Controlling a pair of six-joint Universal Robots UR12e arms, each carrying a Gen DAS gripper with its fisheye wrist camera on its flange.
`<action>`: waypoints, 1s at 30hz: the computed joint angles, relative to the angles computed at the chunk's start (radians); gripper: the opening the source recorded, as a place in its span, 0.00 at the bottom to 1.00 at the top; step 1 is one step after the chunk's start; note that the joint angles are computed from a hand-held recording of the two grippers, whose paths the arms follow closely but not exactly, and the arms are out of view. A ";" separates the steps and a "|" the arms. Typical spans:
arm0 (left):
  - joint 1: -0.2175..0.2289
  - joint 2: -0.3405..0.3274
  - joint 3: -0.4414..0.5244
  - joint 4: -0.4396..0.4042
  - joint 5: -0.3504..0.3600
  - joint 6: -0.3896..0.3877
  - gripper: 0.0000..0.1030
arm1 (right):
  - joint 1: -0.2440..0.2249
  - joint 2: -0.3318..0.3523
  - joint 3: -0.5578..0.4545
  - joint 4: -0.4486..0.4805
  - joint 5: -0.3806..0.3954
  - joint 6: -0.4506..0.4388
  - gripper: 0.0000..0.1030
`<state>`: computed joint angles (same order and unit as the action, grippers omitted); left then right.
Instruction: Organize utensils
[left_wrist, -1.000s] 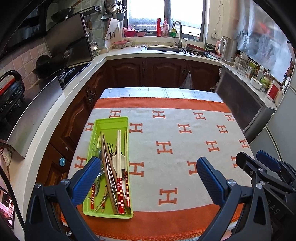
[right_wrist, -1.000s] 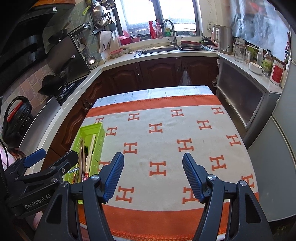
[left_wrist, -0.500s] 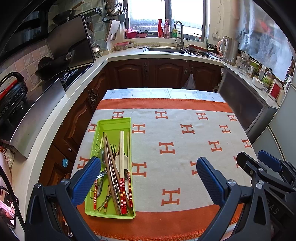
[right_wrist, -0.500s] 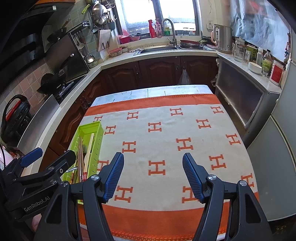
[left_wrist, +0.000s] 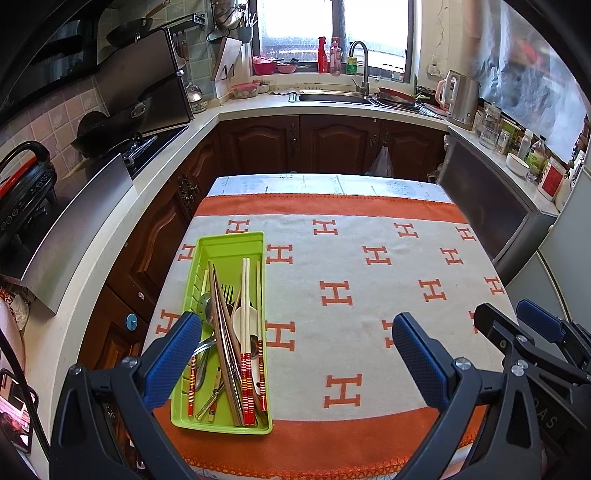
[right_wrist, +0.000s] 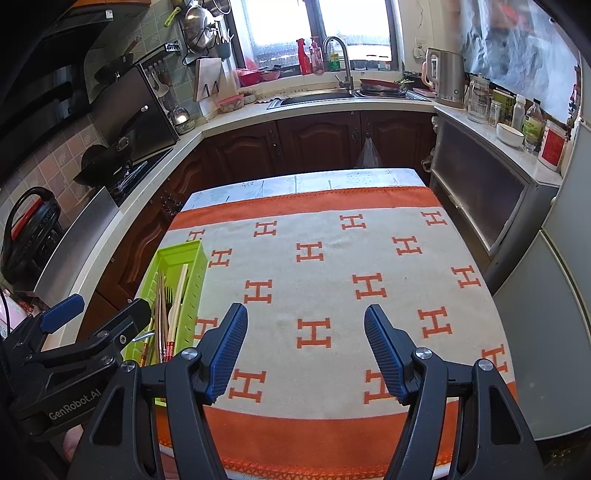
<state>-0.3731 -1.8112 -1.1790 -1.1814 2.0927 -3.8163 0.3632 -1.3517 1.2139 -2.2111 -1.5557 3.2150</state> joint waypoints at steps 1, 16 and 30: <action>0.000 0.000 0.000 -0.001 0.000 -0.001 0.99 | 0.000 0.000 0.000 0.000 0.000 0.000 0.65; 0.001 0.002 -0.004 -0.009 -0.002 -0.008 0.99 | -0.002 0.001 0.006 0.000 0.002 0.000 0.65; -0.001 0.000 -0.004 -0.017 -0.008 -0.016 0.99 | -0.002 0.001 0.009 0.005 0.002 0.001 0.65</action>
